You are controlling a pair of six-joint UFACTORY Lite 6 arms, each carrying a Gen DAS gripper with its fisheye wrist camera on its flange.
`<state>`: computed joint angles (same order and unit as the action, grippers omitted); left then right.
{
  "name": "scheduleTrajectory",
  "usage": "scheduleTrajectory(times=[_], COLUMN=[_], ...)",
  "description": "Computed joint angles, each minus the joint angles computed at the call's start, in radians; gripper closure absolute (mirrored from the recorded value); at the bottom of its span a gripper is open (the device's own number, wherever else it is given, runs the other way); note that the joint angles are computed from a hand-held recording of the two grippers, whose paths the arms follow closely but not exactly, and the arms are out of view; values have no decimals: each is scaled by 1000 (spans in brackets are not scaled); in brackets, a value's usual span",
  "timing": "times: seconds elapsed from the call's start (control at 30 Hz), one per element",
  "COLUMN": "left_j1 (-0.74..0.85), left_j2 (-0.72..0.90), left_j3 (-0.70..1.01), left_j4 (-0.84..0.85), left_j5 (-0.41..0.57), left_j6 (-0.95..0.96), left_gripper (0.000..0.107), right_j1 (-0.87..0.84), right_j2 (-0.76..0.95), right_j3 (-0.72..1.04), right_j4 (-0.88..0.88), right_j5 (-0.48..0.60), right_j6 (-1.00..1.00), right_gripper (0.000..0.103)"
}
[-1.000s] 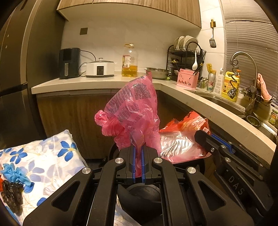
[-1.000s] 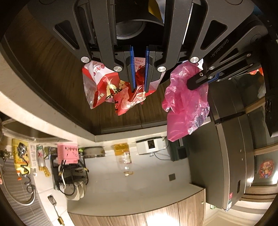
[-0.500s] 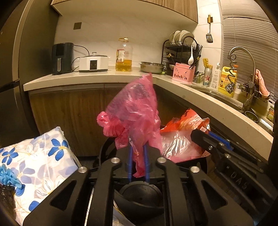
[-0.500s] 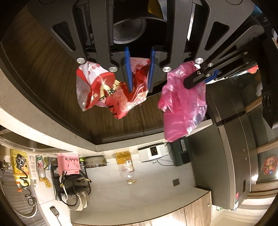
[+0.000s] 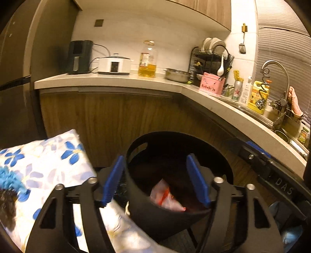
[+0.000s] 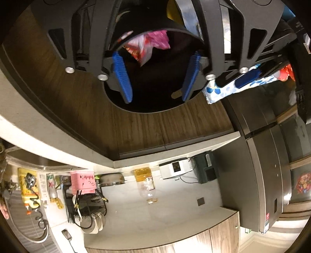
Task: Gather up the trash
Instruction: 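Open both tools to drop the bags into the bin, then move both open tools back to the trash pile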
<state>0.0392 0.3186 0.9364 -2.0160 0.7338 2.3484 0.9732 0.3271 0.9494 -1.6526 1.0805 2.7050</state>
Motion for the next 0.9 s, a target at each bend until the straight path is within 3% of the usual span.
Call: scheduleTrajectory(times=[0.13, 0.37, 0.63, 0.9], left_j1=[70, 274, 606, 914], left_j2=[-91, -227, -306, -177], left_j3=[-117, -268, -373, -256], left_j4=[-42, 14, 74, 132], left_j5=[0, 47, 141, 222], left_j6=[53, 52, 112, 124], left_gripper=[23, 21, 21, 21], right_j1=[68, 194, 316, 363], right_j2=[8, 64, 212, 452], right_j3=[12, 78, 244, 569], right_j4=[65, 165, 212, 177], right_j5=[47, 123, 170, 118], right_j6=[-12, -34, -25, -120], right_gripper=[36, 22, 20, 20])
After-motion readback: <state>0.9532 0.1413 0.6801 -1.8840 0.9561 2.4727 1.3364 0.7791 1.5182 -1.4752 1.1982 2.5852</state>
